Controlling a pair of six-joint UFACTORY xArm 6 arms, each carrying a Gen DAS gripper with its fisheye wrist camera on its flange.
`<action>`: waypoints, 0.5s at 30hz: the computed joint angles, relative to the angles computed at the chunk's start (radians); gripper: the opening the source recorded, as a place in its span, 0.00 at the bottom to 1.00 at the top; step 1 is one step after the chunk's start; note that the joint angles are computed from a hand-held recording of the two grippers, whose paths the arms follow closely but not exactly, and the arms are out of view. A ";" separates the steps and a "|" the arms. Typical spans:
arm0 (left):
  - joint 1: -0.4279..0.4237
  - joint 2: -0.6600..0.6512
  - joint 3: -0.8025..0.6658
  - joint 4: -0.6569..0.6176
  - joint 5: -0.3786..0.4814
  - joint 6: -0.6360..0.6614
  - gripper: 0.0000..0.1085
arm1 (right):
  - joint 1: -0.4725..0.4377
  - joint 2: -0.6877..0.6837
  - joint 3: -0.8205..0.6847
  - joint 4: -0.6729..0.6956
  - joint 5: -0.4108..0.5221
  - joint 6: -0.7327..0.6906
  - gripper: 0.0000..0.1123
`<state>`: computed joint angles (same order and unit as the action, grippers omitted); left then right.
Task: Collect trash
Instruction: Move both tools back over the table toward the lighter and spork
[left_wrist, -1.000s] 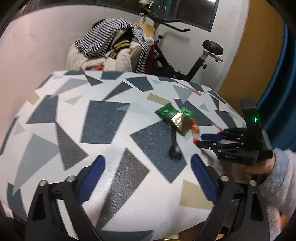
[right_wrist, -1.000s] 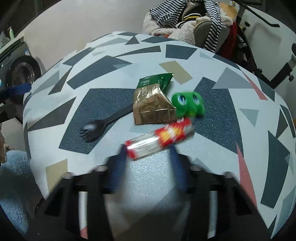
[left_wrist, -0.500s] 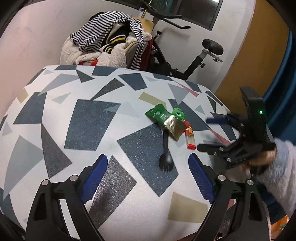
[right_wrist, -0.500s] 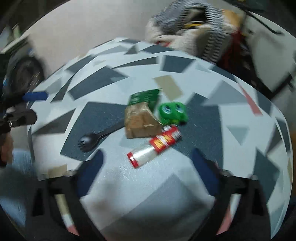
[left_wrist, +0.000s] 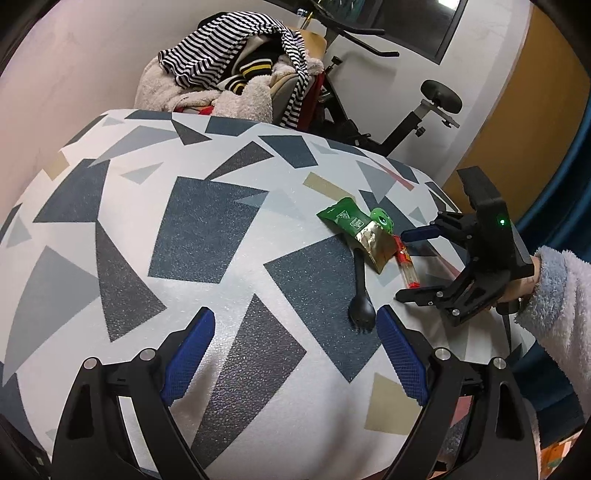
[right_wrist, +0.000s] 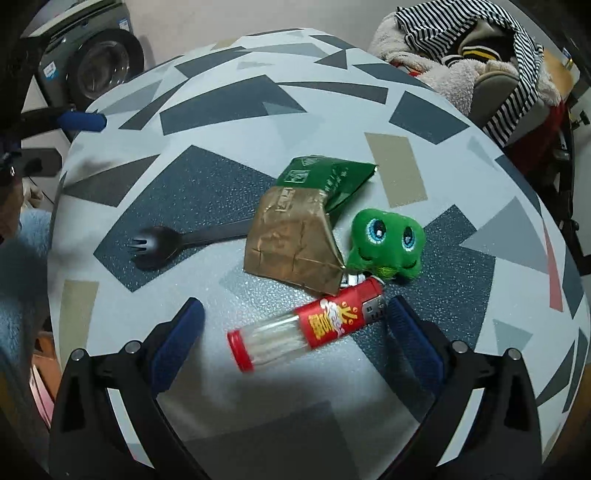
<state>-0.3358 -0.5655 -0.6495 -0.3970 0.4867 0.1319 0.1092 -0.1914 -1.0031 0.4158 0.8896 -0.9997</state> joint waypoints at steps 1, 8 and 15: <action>-0.003 0.003 -0.001 0.000 -0.002 -0.001 0.80 | -0.004 0.002 -0.002 0.005 0.014 -0.004 0.87; -0.028 0.024 -0.009 -0.017 -0.017 0.011 0.80 | -0.019 0.008 -0.021 0.005 0.055 0.091 0.87; -0.049 0.046 -0.023 0.020 -0.020 -0.002 0.78 | -0.048 -0.037 -0.002 0.053 0.103 0.148 0.36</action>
